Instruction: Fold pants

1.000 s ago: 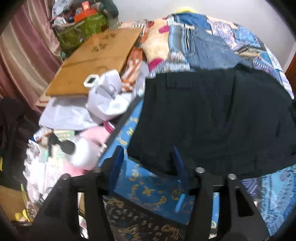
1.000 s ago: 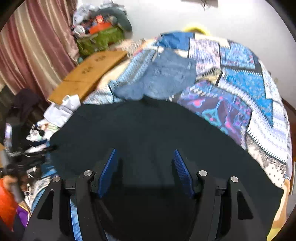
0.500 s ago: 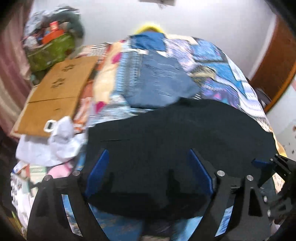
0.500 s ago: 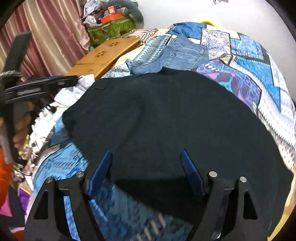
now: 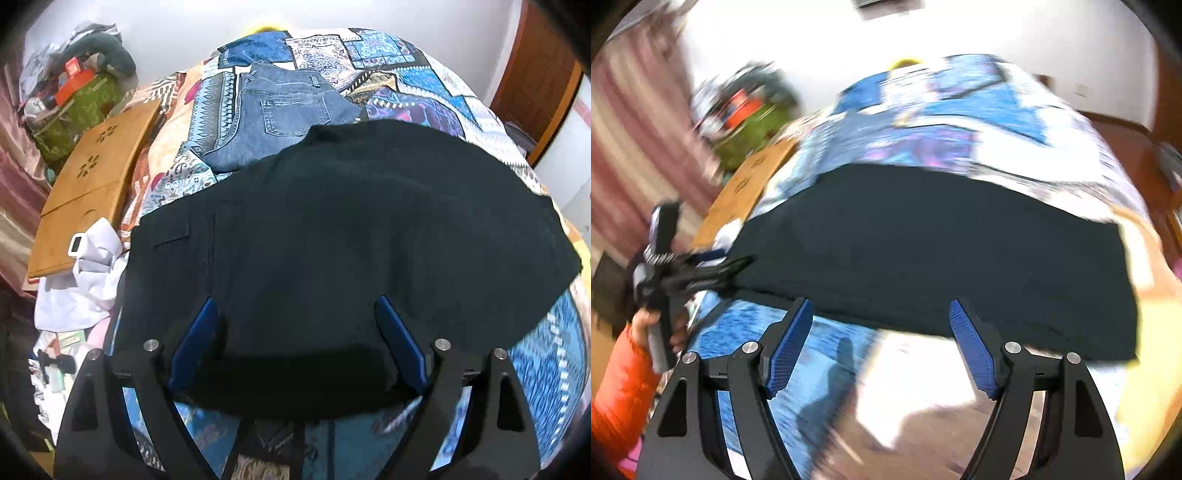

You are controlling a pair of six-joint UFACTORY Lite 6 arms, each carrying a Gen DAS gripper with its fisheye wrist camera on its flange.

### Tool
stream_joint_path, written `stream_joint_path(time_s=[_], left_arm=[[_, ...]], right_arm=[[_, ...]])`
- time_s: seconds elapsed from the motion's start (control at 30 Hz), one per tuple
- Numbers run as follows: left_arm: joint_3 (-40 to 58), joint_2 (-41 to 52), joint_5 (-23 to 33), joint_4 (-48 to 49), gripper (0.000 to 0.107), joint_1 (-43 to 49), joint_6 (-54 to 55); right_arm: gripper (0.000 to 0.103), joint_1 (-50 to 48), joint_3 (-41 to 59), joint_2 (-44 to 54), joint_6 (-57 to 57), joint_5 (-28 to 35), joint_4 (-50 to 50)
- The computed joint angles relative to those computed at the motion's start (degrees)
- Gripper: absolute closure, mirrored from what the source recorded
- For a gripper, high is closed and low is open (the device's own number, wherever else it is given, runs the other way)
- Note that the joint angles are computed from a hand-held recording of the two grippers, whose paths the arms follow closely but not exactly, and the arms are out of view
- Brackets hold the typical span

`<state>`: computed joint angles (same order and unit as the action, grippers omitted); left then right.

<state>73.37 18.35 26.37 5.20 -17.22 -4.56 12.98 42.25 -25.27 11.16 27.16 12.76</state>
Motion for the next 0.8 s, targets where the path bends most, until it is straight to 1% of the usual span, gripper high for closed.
stream_joint_path(time_s=[0.03,0.07,0.2,0.27,0.33,0.4,0.47,0.5,0.57,0.63,0.77,0.8], left_arm=[[-1.11,-1.10,-0.28,1.82,0.018,-0.39,-1.58],[-1.89,-2.00,-0.29,4.03,0.018,-0.87,-3.74],[-0.53,-3.35,2.41,7.01,0.019,-1.62,-8.00],[0.51,-4.56,2.11,4.42,0.019,-1.43,-7.31],[3.37,-4.21,2.84,1.39,0.019,-1.74,-5.92],[7.49,-2.23,3.97,3.13,0.019,-3.39,-8.06],[12.07,0.98,5.46,5.38,0.019,-5.54,-10.33],[14.20,2.78,6.22,5.44,0.019,-6.52,-10.62],[17.75,6.25,7.58,4.50,0.019,-8.17,-10.34],[20.39,9.44,8.54,4.76,0.019,-10.05,-10.63],[23.98,15.18,9.63,9.94,0.019,-14.28,-14.30],[23.71,15.40,9.01,11.37,0.019,-14.81,-15.60]], right_arm=[[0.029,-2.74,-2.43,-3.48,0.78,1.29,-1.02],[0.029,-6.15,-4.32,-6.34,-0.83,2.59,0.08],[0.028,-21.79,-9.73,-14.83,-12.11,8.99,8.64],[0.028,-31.21,-11.96,-16.97,-19.08,11.85,13.44],[0.028,-36.28,-13.70,-19.00,-20.73,14.29,14.01],[0.028,-42.99,-15.50,-18.66,-26.78,16.54,18.77],[0.028,-50.18,-18.20,-18.22,-34.75,19.67,26.69],[0.028,-52.85,-19.22,-18.21,-37.26,21.19,29.10],[0.028,-56.47,-20.95,-17.33,-41.18,22.88,33.55],[0.028,-55.31,-21.17,-16.25,-40.71,21.92,35.72],[0.028,-55.49,-20.60,-11.47,-43.85,20.16,41.25],[0.028,-55.32,-20.43,-9.60,-44.62,19.43,42.82]])
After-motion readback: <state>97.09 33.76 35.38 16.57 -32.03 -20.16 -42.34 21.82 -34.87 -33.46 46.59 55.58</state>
